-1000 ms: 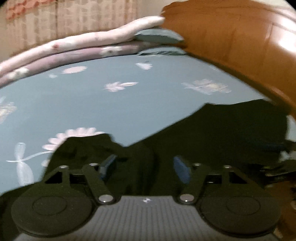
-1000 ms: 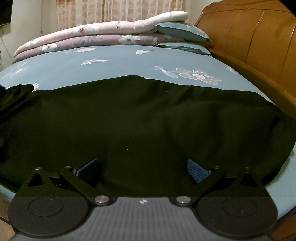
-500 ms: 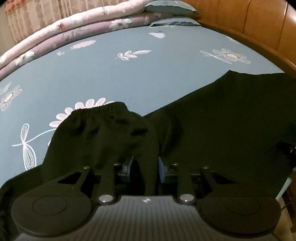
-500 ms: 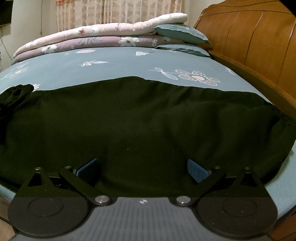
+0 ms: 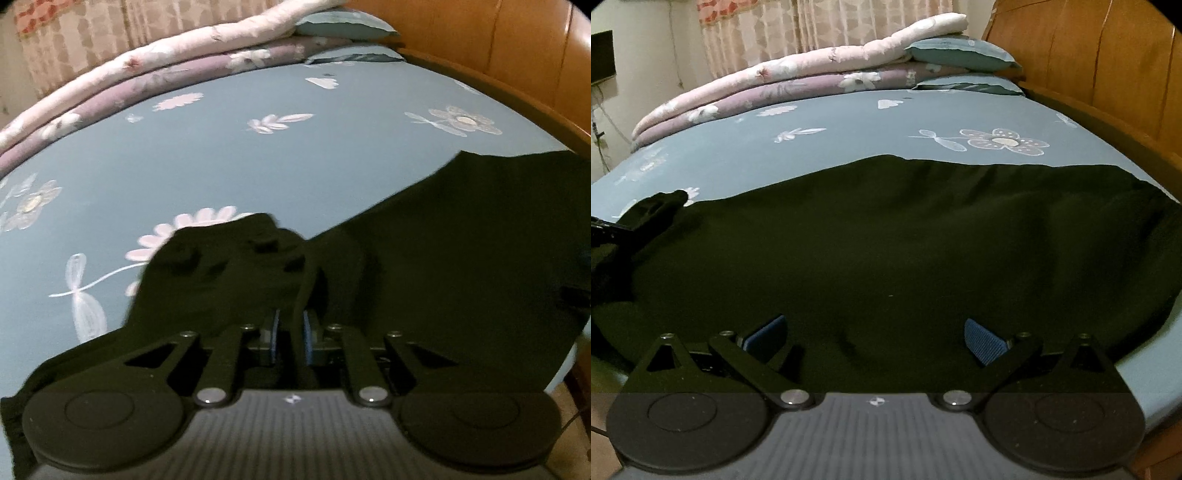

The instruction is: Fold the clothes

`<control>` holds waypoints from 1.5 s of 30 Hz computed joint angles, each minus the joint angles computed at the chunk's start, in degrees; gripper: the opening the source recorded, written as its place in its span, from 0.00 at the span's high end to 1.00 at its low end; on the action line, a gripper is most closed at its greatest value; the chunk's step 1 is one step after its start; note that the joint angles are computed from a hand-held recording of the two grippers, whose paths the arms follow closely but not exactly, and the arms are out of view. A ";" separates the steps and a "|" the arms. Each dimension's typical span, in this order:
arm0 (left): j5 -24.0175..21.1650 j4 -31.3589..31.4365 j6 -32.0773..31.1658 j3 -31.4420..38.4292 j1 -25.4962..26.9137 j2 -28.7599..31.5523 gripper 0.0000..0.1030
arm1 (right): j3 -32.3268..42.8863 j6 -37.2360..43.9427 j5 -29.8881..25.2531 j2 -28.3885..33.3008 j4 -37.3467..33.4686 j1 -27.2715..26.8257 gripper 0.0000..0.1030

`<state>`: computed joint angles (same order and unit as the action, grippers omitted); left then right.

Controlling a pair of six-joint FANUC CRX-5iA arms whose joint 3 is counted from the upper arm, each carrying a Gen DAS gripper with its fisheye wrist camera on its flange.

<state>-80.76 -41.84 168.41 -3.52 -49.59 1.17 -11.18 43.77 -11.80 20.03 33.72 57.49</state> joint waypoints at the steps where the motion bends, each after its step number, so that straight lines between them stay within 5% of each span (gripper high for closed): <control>1: -1.15 -0.19 0.47 -0.16 -0.46 -0.39 0.91 | -0.07 0.36 0.18 -0.13 -0.23 0.14 0.00; 12: -11.15 0.55 7.39 -3.23 -4.41 -5.38 0.91 | 0.41 3.05 0.71 -0.49 -1.84 1.51 0.00; 14: -8.93 0.35 8.83 -3.86 -4.80 -6.41 0.86 | 0.42 3.28 0.86 -0.54 -2.06 1.73 0.00; 18: -1.66 -0.41 8.58 -4.61 -4.37 -7.56 0.58 | -0.74 0.52 1.77 -0.94 0.94 1.99 0.00; 23: 9.38 1.32 1.50 -5.28 0.56 -6.91 0.44 | -2.63 -3.50 3.64 -1.83 5.91 1.69 0.00; 26: 11.84 2.77 -1.67 -4.61 3.38 -5.32 0.37 | -3.50 -5.88 4.86 -2.12 8.68 1.09 0.00; 35: 8.56 7.27 -5.43 -0.78 9.09 -1.51 0.33 | 10.94 25.45 -4.68 1.69 -25.29 1.29 0.00; 41: 3.88 11.61 -4.64 2.75 11.92 1.16 0.50 | 22.64 42.44 -12.01 5.07 -40.66 -1.61 0.00; 45: -3.45 12.99 -5.65 8.26 11.37 6.43 0.59 | 29.35 50.77 -16.12 7.25 -48.45 -3.84 0.00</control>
